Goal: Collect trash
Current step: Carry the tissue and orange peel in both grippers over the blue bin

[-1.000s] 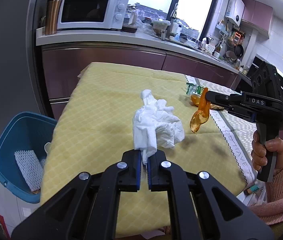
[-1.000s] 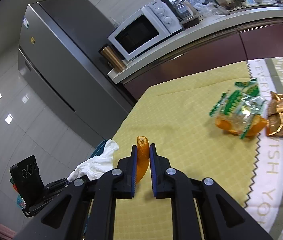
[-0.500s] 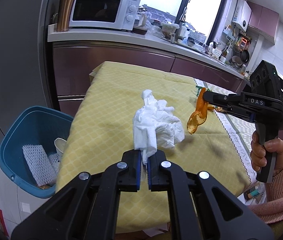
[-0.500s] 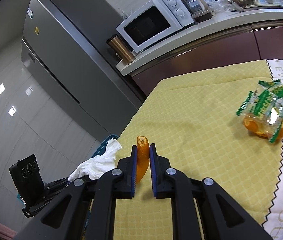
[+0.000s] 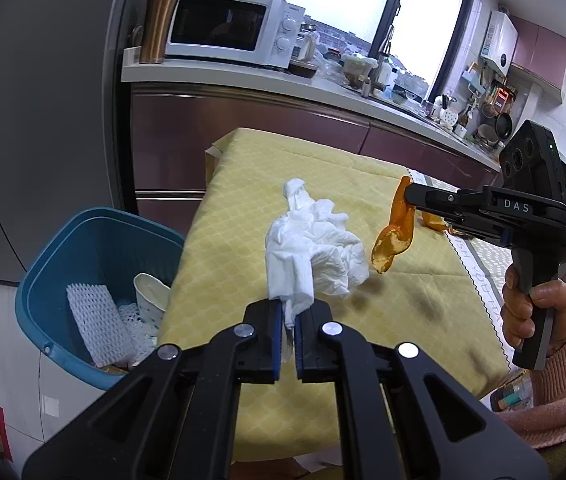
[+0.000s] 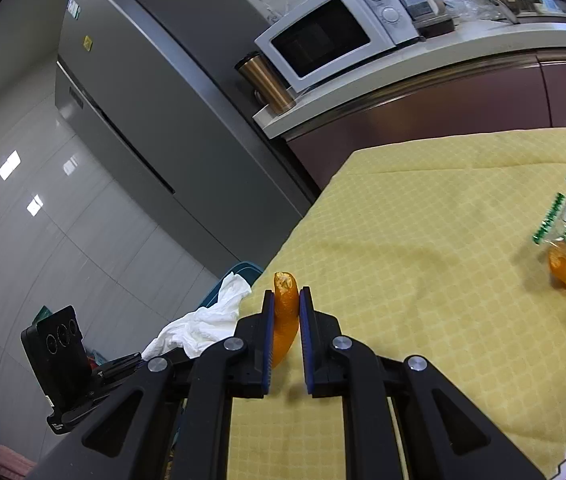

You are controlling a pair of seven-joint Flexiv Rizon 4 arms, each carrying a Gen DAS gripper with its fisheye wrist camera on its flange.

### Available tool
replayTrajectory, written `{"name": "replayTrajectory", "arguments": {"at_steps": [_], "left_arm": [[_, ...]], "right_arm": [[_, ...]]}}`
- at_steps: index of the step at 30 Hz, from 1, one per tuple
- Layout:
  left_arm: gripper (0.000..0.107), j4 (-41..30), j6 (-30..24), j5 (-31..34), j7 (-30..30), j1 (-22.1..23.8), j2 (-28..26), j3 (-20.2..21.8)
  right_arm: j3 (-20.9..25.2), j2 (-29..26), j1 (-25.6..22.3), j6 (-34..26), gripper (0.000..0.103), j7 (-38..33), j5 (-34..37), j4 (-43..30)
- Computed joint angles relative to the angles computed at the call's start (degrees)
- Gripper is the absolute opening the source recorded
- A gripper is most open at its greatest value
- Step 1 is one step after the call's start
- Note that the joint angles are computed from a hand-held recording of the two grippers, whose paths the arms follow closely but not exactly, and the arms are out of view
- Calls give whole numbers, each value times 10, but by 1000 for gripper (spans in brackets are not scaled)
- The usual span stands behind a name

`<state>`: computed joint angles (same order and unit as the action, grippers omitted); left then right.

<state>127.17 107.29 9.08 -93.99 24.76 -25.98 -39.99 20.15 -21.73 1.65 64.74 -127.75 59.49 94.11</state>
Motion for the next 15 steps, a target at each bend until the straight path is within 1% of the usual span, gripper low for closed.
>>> {"name": "replayTrajectory", "arguments": {"at_steps": [9, 15], "left_arm": [[5, 11, 9, 6, -14, 17, 7, 1], [5, 17, 14, 12, -26, 23, 13, 9]], "right_arm": [[4, -11, 11, -5, 11, 6, -12, -9], [9, -16, 15, -3, 11, 5, -16, -14]]}}
